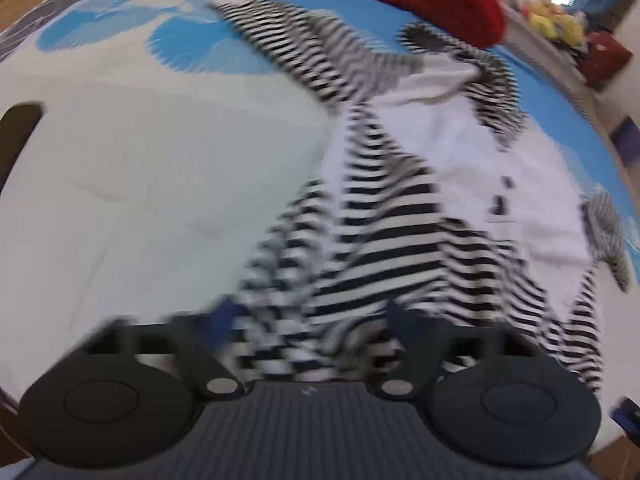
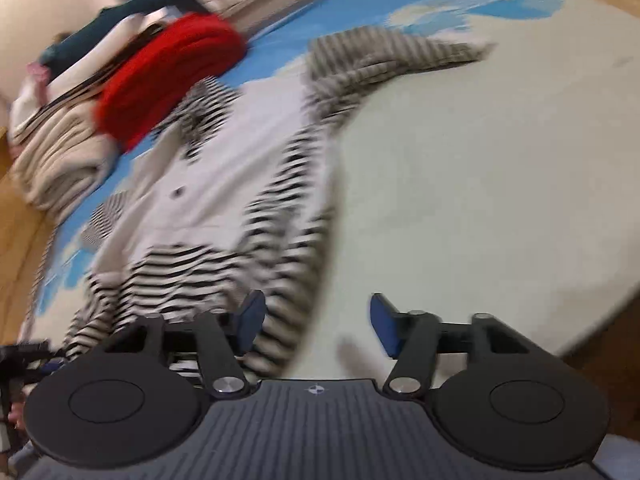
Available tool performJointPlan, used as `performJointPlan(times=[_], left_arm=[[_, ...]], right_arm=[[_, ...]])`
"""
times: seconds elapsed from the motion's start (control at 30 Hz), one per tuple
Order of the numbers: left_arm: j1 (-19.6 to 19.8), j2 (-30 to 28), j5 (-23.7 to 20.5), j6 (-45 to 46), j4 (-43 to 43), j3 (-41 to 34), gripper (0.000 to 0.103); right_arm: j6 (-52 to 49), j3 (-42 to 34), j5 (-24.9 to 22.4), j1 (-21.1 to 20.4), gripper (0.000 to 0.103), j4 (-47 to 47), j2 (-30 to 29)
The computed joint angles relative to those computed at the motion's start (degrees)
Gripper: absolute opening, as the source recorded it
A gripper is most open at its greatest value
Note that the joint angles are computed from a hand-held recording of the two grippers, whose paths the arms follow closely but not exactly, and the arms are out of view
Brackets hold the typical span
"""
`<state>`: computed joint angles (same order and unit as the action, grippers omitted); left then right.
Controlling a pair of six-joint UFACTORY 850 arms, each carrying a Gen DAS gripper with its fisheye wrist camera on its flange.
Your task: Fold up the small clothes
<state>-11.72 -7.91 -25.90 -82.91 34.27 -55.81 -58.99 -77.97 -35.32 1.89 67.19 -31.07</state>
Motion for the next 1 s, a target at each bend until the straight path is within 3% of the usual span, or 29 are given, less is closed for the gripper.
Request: performJointPlan(times=[0.07,0.13,0.17,0.2,0.23,0.27,0.33,0.4,0.5,0.6,0.67,0.83,0.9,0.93,0.97,1.0], left_arm=[[-1.24,-2.42,-1.53,2.36,2.05,-2.96,0.097],[-1.78,-7.32,-6.07,9.03,0.02,-7.67,0.097],[-1.93,-9.66,-8.28,10.57,0.11,-9.46,0.073],[-2.08,-11.76,-10.95,11.82,1.27,-11.00,0.034],[-1.56,-13.42,-13.02,13.64,0.02,-12.09,0.007],[-0.48,-12.76,-12.70,13.06,-1.81,-11.35,0.004],[1.69,-7.93,-6.93,10.24,-3.69,-6.64,0.004],[3.11,-2.89,-1.67,13.35,-10.26,-1.91,0.002],[1.19,1.03,2.15,18.26,-16.86,2.07,0.003],[-1.95,-0.80,0.26,16.39,-14.20,1.55,0.003],[-1.96,-2.22,0.63,14.92,-15.77,1.89,0.003],[-1.04,0.93,2.46,13.53,-16.16,3.97,0.003],[-0.42,2.49,4.90,16.50,-18.81,4.50,0.009],[-0.54,2.70,5.56,16.41,-18.30,4.10,0.023],[-0.72,2.91,6.09,16.77,-17.86,3.63,0.046],[-1.12,2.72,6.29,17.02,-17.06,2.89,0.058]], right_arm=[[3.13,-1.83,0.46,2.50,0.066,-2.07,-1.10],[10.49,-3.76,3.36,5.64,0.072,-9.54,-2.68],[13.48,-4.50,4.15,6.97,0.072,-13.07,-3.60],[15.07,-5.42,4.73,8.16,0.066,-16.01,-4.81],[14.59,-5.48,6.86,9.38,0.020,-19.20,-5.38],[13.52,-5.12,8.42,9.77,0.007,-21.11,-5.25],[11.76,-5.64,6.17,8.16,0.006,-19.51,-4.35],[5.89,-5.29,4.67,5.33,0.006,-14.97,-2.72],[5.66,-6.72,4.27,1.94,0.006,-17.07,-2.67],[11.56,-9.39,1.90,-0.52,0.006,-22.95,-4.75],[17.21,-11.39,-0.48,-0.70,0.006,-29.16,-7.09],[13.65,-8.79,2.37,-0.31,0.007,-29.75,-5.55],[12.96,-7.72,3.21,-0.44,0.014,-29.21,-4.48],[12.61,-7.16,4.12,-0.43,0.018,-28.71,-3.78],[11.36,-6.60,4.72,-0.60,0.028,-27.49,-2.98],[7.86,-6.30,4.20,-1.00,0.037,-24.63,-2.39]])
